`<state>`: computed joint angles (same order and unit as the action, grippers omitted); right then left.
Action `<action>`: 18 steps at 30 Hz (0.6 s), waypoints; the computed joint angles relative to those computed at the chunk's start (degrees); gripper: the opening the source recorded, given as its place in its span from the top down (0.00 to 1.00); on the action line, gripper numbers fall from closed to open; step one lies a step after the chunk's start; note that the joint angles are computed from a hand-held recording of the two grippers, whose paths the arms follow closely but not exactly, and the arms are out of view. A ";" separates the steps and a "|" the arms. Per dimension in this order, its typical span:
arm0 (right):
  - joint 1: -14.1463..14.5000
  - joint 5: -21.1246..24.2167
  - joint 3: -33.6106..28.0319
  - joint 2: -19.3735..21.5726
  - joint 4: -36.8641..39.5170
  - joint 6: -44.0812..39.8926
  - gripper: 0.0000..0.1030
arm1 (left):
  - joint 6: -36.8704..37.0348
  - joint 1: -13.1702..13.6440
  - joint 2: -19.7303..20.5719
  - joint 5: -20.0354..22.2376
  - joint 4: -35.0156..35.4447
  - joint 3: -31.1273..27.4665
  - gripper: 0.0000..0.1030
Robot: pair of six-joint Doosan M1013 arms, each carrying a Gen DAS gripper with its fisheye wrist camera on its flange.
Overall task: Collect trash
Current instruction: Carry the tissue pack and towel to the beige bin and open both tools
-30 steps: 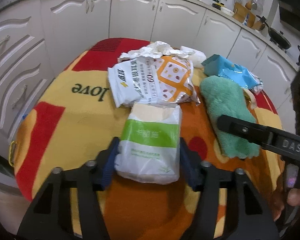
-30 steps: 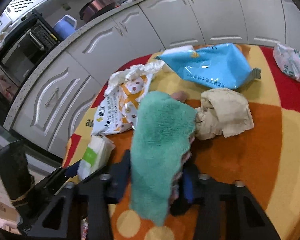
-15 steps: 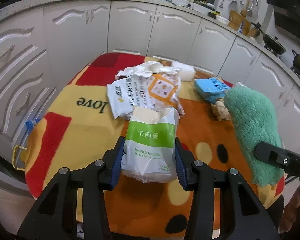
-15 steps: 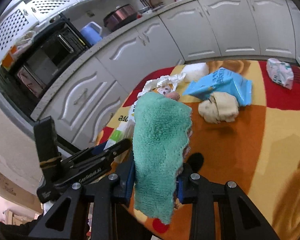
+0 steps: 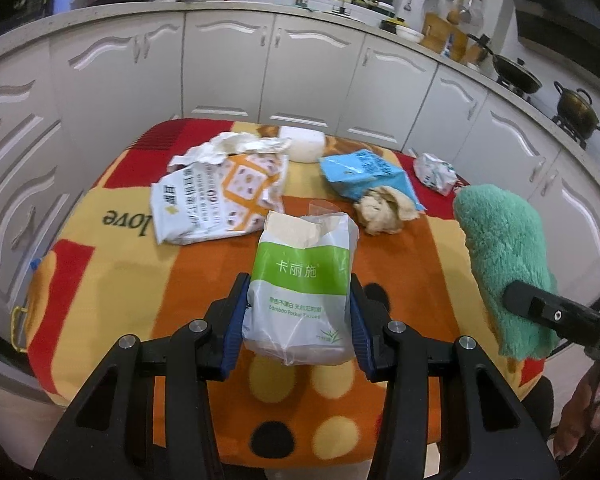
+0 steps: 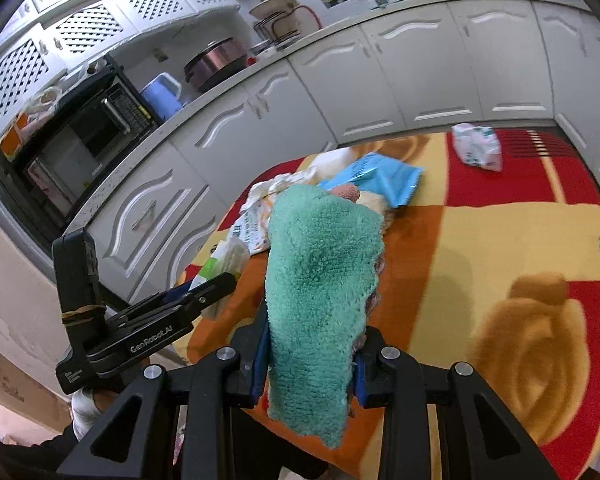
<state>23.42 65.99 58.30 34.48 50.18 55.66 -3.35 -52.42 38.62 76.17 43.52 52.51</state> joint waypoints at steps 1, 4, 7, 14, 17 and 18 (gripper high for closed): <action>-0.20 -0.32 0.20 -0.13 0.11 0.09 0.70 | 0.70 0.03 0.44 0.14 -0.18 -0.79 0.58; -0.68 -1.01 0.80 -0.47 0.20 0.09 0.70 | 2.45 0.05 1.54 0.51 -0.51 -2.77 0.58; -1.19 -1.51 1.24 -0.66 0.24 0.39 0.70 | 4.20 0.05 2.49 0.77 -0.50 -4.59 0.58; -2.11 -2.47 2.17 -1.08 0.11 0.80 0.70 | 8.13 0.09 4.77 1.03 -0.84 -8.91 0.58; -2.40 -2.82 2.53 -1.27 0.16 0.95 0.70 | 9.62 0.12 5.69 1.27 -1.11 -10.70 0.58; -2.49 -2.86 2.58 -1.28 0.19 1.02 0.70 | 10.03 0.12 6.01 1.33 -1.20 -11.25 0.58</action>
<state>20.93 63.13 60.89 33.21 50.37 56.69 6.68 -52.31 44.62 77.51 42.32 41.25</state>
